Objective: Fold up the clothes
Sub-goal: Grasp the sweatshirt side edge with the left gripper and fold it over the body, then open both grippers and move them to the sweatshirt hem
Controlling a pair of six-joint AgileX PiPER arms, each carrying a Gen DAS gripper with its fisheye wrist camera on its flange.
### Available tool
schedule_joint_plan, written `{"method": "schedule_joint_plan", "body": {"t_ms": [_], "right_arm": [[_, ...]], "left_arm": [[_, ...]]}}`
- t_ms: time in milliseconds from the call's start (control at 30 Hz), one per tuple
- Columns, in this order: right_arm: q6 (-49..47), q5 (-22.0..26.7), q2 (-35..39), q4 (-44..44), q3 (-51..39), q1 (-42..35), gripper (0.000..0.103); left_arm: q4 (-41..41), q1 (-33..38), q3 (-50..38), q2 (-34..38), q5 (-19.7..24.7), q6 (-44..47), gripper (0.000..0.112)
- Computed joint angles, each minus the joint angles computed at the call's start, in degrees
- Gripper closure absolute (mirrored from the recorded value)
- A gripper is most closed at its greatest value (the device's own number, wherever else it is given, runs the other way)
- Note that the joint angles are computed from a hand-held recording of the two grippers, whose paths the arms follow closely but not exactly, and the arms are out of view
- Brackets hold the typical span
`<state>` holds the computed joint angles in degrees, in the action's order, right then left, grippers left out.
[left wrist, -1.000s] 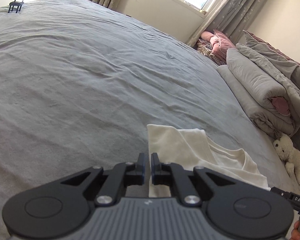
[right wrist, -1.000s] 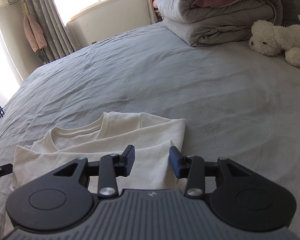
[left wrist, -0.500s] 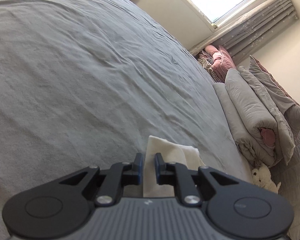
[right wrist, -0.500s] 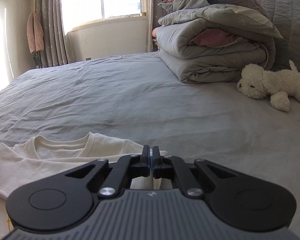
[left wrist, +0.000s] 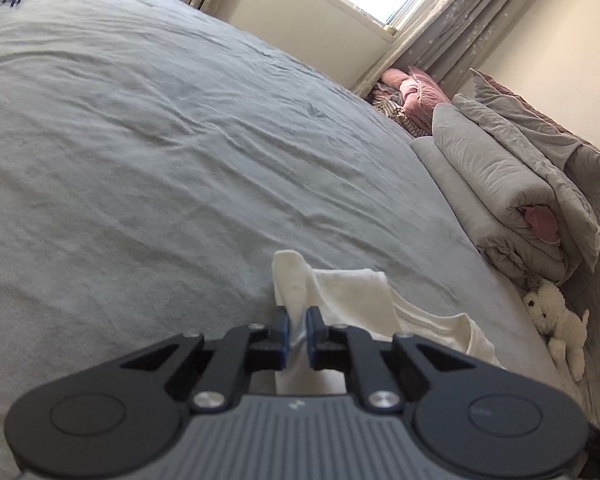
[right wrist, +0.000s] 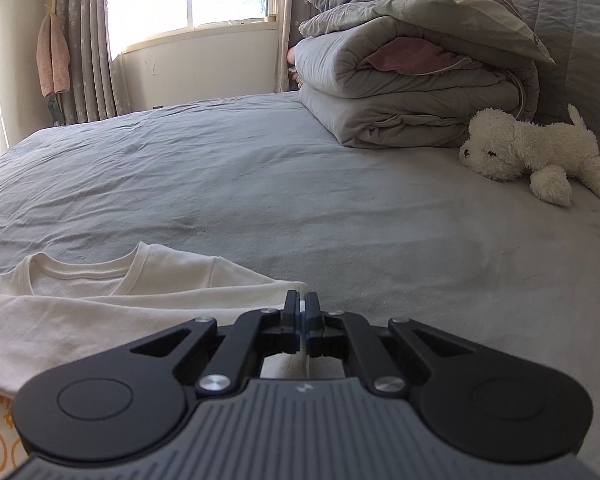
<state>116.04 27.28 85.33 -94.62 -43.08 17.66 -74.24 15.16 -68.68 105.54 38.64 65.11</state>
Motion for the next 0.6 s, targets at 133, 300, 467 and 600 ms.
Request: {"method": "schedule_joint_plan", "body": {"t_ms": [133, 300, 467, 600], "right_arm": [[-3.4, -2.6, 1.4, 3.3, -0.7, -1.3, 0.101], [-9.6, -3.3, 0.5, 9.7, -0.6, -1.6, 0.089], [-14.0, -3.3, -3.5, 14.7, -1.4, 0.2, 0.083], [-19.5, -3.2, -4.1, 20.8, -2.3, 4.2, 0.073]], "left_arm": [[-1.8, -3.1, 3.4, -1.4, -8.8, 7.9, 0.102], [3.4, -4.7, 4.4, -4.9, -14.1, 5.4, 0.082], [-5.2, -1.7, 7.8, -10.6, -6.6, 17.3, 0.082], [1.7, -1.5, 8.8, -11.6, -0.6, 17.8, 0.082]]}}
